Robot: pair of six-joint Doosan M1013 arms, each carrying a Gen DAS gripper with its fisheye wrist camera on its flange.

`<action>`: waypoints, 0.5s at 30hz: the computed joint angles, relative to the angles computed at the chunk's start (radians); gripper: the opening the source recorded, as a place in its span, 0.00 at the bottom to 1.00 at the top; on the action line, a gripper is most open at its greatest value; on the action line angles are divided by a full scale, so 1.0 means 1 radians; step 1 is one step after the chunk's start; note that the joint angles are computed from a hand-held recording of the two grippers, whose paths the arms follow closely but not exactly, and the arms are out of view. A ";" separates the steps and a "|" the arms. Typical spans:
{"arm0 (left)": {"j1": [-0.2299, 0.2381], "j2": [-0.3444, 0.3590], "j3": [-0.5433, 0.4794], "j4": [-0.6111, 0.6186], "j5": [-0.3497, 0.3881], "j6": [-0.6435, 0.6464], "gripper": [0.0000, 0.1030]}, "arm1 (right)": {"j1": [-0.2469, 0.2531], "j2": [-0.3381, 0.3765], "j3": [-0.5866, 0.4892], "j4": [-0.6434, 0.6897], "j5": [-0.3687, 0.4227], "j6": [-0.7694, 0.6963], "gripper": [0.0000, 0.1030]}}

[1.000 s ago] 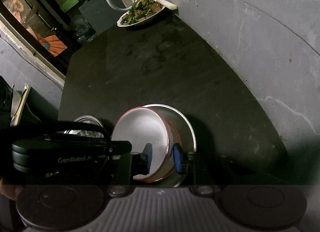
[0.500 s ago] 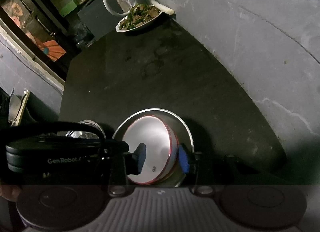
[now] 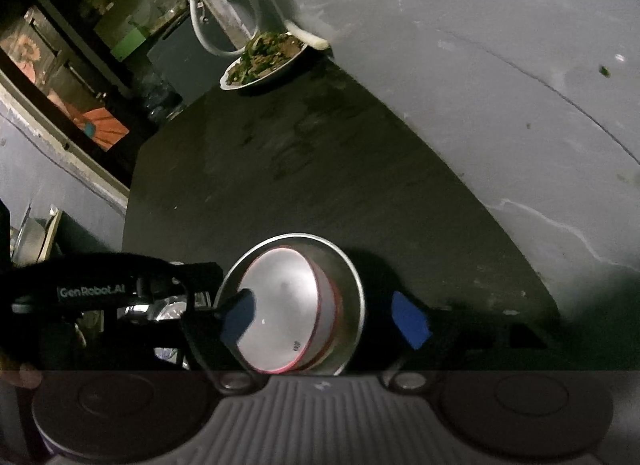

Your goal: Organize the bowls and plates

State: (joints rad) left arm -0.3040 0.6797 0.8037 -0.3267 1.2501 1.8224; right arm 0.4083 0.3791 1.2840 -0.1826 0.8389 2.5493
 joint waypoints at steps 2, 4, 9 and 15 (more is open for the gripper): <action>-0.002 -0.005 0.011 0.030 -0.019 0.001 0.93 | 0.000 -0.006 0.009 -0.007 -0.009 0.019 0.89; -0.001 -0.009 0.020 0.052 -0.035 0.011 0.97 | 0.000 -0.008 0.012 -0.018 -0.010 0.037 0.93; 0.000 0.002 0.004 0.086 -0.021 0.028 0.99 | 0.002 -0.015 0.022 -0.050 -0.006 0.087 1.00; 0.000 0.019 -0.028 0.095 0.007 0.073 0.99 | 0.008 -0.026 0.034 -0.093 0.038 0.166 1.00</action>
